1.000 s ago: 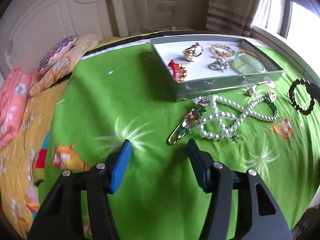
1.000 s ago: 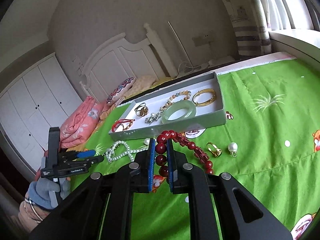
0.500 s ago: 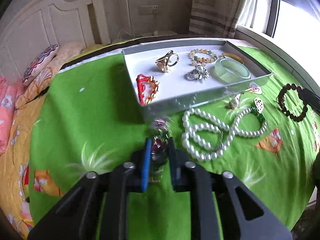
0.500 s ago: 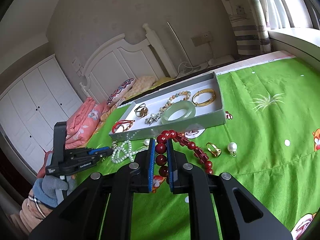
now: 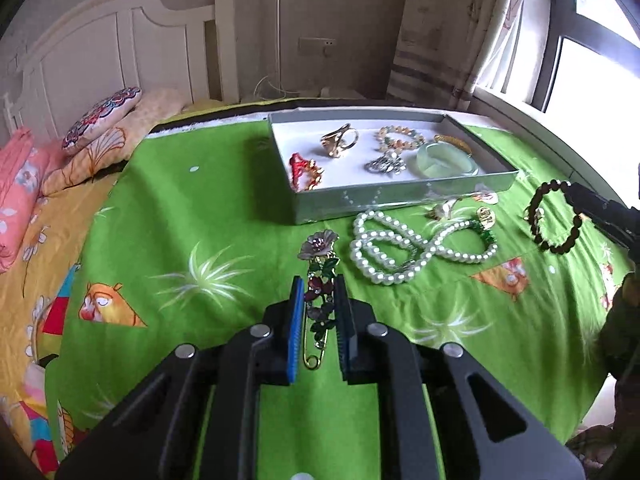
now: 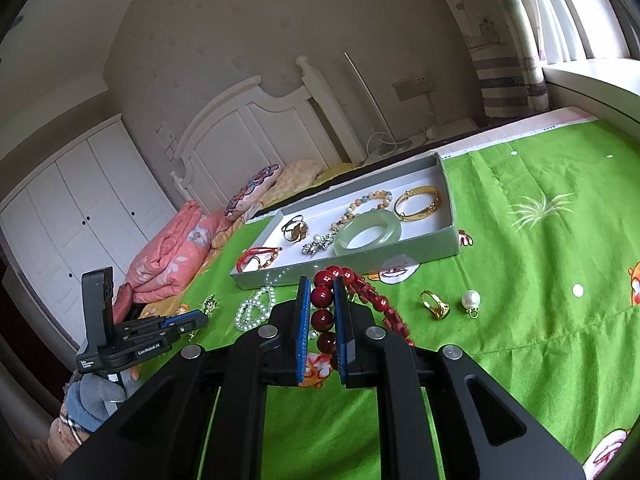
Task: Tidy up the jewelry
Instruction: 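Grasp the jeweled pin brooch with the left tool while the right tool holds the red bracelet, then carry the red bracelet and brooch into the tray and open both tools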
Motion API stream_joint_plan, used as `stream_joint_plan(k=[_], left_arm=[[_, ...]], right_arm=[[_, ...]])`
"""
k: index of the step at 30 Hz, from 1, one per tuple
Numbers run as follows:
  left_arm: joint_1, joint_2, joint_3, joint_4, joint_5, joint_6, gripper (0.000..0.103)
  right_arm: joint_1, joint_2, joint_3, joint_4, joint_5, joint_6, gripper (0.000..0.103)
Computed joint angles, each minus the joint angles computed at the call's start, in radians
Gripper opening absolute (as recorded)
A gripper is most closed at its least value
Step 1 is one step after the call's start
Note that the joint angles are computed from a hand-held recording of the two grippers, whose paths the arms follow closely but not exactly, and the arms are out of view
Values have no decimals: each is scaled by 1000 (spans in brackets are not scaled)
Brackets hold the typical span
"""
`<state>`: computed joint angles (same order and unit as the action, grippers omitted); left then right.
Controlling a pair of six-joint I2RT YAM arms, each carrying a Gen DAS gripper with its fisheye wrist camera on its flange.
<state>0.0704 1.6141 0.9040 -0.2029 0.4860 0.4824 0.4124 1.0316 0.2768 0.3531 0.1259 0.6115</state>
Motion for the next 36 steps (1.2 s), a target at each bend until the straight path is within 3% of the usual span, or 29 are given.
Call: stream_joint_plan(k=[12,22,36], left_arm=[[-70,-76,-42,18,-52,-4,14],[-139,-78,-21,19,-108,-7,14],[-237,1,86,6,-180,-31,14]], right_arm=[[-22,-53,-13,4,-31,0,11],[1,-47,81,-68,13,-69,11],[-90,81,255,-134,-22,-186,11]])
